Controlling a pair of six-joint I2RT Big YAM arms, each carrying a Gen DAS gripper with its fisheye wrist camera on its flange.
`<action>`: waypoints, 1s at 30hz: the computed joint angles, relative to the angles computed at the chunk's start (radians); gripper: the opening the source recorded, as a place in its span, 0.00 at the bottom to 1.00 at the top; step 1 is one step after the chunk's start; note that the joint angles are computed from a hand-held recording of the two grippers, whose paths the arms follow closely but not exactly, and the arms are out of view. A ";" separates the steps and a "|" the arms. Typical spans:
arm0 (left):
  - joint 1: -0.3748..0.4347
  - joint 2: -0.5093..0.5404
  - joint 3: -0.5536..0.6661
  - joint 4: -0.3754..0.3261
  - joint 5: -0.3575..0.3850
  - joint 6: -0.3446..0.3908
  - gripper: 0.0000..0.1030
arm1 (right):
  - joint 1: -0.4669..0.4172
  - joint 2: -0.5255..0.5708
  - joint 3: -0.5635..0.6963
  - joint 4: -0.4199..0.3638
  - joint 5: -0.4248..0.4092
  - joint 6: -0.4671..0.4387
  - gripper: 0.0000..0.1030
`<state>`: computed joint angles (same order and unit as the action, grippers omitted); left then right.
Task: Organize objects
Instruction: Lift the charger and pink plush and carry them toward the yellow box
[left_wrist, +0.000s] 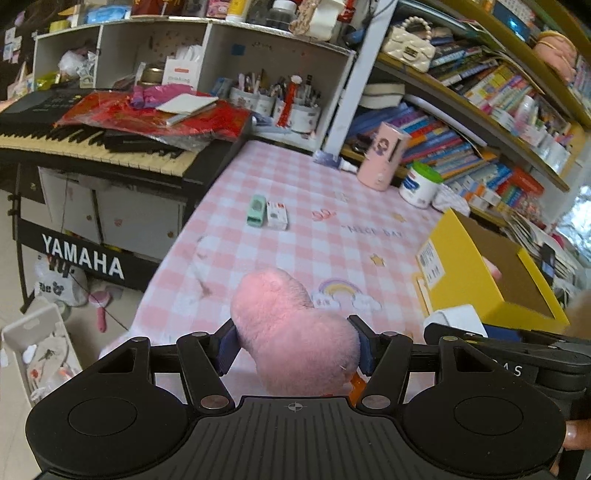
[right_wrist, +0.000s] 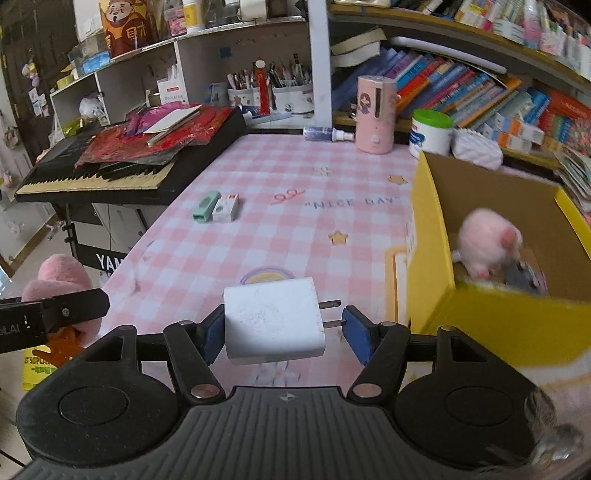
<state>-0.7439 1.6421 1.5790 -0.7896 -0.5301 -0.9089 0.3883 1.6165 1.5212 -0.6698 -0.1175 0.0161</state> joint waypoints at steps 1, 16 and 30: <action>-0.005 -0.007 -0.010 0.003 0.007 0.003 0.58 | 0.003 -0.020 -0.024 0.003 0.006 0.011 0.61; -0.075 0.012 -0.011 0.061 0.167 0.147 0.58 | -0.012 -0.283 -0.331 -0.009 0.151 0.198 0.61; -0.109 0.191 0.220 0.053 0.306 0.278 0.58 | -0.125 -0.409 -0.429 -0.059 0.236 0.262 0.61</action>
